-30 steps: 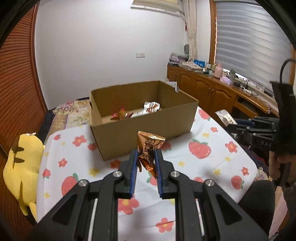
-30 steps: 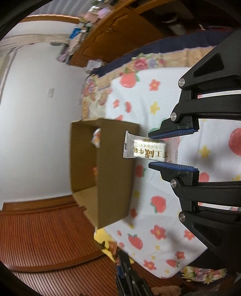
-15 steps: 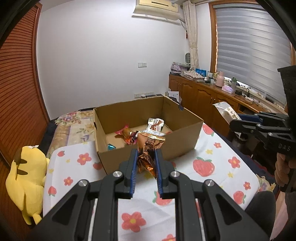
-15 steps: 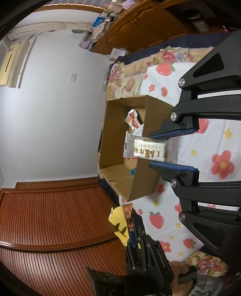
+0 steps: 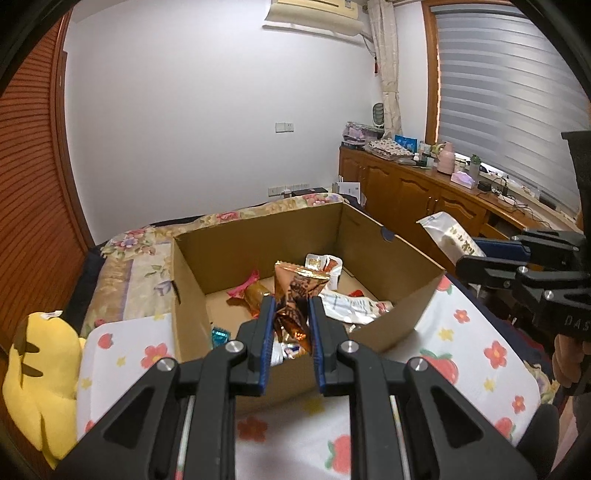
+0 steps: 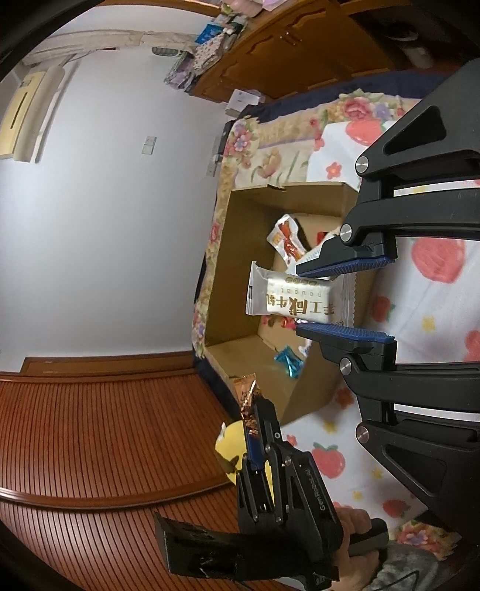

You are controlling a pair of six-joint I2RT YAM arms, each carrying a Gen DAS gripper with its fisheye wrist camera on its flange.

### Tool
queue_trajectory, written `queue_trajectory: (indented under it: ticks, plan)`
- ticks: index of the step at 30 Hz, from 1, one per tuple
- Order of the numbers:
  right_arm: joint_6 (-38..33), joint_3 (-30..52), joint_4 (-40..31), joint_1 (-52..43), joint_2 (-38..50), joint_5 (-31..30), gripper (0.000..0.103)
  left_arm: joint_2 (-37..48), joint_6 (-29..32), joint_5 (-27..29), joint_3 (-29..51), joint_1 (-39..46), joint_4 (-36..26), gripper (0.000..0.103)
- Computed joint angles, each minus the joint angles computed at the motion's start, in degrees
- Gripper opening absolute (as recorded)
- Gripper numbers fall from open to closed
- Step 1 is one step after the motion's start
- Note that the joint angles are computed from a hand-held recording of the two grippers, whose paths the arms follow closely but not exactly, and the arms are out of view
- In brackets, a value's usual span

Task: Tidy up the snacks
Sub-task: 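Carry both candies over the box and open both tools to drop them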

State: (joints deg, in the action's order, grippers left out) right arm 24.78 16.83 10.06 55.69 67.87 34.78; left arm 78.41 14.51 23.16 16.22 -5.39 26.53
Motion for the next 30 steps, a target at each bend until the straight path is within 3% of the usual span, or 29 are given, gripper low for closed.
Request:
queue_trajectory:
  ticks: [7,15,25,30]
  plan:
    - [-8.0,1.69,12.85,-12.64,12.0,-11.15,0.023,15.5,-2.47,-1.32,8.93,-1.46,5.43,0.016]
    - [-11.01,5.65,23.44,-22.17,26.94,-21.63,0.023,23.96,-2.93,-2.02,14.76,-1.66,6.36,0.016]
    - [-11.09,8.56,25.46,-25.51,33.81,-24.78,0.023,27.62,-4.07,-5.03,16.78,-4.16,6.71,0.017]
    - [-10.74,9.15,25.53,-26.87,35.4,-25.93,0.024,28.57,-4.26,-6.42,17.56,-4.67,5.82,0.025]
